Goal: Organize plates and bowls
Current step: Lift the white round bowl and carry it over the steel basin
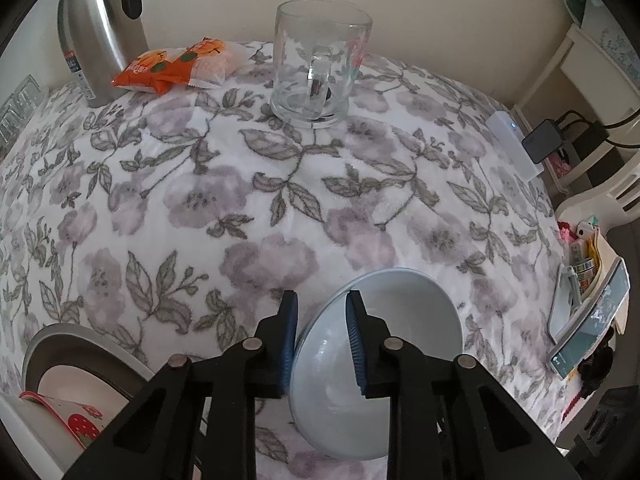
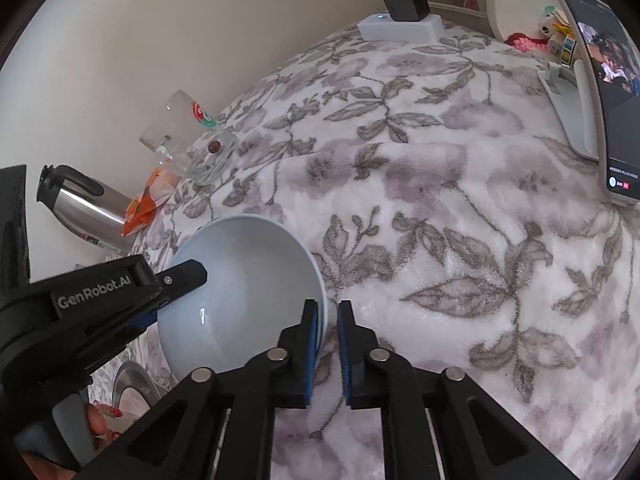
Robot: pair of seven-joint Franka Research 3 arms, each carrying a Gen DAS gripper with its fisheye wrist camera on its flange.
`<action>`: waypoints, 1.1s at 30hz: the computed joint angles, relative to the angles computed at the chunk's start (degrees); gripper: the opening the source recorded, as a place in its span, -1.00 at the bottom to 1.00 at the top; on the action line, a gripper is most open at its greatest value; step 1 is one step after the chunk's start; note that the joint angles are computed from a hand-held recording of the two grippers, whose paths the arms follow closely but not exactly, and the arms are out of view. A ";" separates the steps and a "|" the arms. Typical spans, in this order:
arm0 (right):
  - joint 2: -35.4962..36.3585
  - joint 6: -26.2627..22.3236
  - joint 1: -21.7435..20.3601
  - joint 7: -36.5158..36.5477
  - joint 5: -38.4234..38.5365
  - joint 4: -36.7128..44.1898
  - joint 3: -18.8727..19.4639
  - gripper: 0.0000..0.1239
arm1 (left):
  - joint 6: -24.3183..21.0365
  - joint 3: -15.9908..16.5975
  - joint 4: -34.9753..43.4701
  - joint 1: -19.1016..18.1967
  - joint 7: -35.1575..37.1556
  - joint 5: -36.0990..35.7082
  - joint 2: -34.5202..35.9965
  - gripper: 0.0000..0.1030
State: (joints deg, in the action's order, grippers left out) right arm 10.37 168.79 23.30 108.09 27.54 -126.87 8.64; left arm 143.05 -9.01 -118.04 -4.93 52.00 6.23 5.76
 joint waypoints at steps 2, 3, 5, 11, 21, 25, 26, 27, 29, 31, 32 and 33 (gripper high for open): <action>0.14 -0.21 -0.13 -0.43 0.50 0.22 0.20 -0.86 | 0.36 -0.07 -0.16 0.06 0.54 -0.26 -0.23 -0.60; 0.18 -0.55 0.25 0.34 -0.49 0.32 -0.27 -0.86 | 0.36 -0.14 -0.13 0.06 0.92 -0.51 -0.29 -0.60; 0.28 -1.00 0.44 1.06 -1.29 0.48 -0.56 -0.85 | 0.38 -0.18 -0.05 -0.09 1.05 -0.13 -0.35 -0.61; -0.52 -1.24 -0.01 1.10 -1.10 -0.13 -0.34 -0.85 | 0.86 -0.27 -0.46 -0.10 1.89 -1.25 -0.99 -0.61; -5.66 1.16 0.51 3.18 -3.99 -2.94 -1.20 -0.85 | 4.37 -0.18 -3.71 -0.34 4.37 -4.67 -5.89 -0.61; -8.24 1.83 0.74 5.55 -7.22 -3.98 -1.43 -0.85 | 6.00 0.14 -5.42 -0.71 5.12 -5.57 -8.89 -0.61; -8.74 1.99 0.72 5.80 -7.59 -4.20 -1.34 -0.85 | 6.50 0.27 -5.94 -0.81 5.44 -5.96 -9.77 -0.61; -9.43 2.16 0.68 5.76 -7.69 -4.53 -1.22 -0.85 | 6.84 0.41 -6.34 -0.89 5.61 -6.21 -10.47 -0.61; -10.77 2.56 0.63 7.68 -10.37 -5.06 -1.05 -0.85 | 7.59 0.68 -7.34 -1.05 5.70 -6.54 -12.12 -0.61; -11.82 2.67 0.29 10.94 -14.98 -5.40 -0.73 -0.85 | 8.24 0.98 -8.40 -1.19 5.68 -6.64 -13.68 -0.61; -12.37 2.54 0.15 11.87 -16.47 -5.48 -0.51 -0.85 | 8.55 1.17 -9.01 -1.25 5.76 -6.77 -14.62 -0.61; -12.84 2.47 0.16 11.93 -16.65 -5.62 -0.33 -0.84 | 8.80 1.39 -9.53 -1.35 5.82 -7.06 -15.35 -0.61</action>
State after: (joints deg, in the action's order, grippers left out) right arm -2.47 171.26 23.46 120.02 10.89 -132.50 8.31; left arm 151.85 -7.62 -127.56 -6.28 57.82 -0.84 -9.59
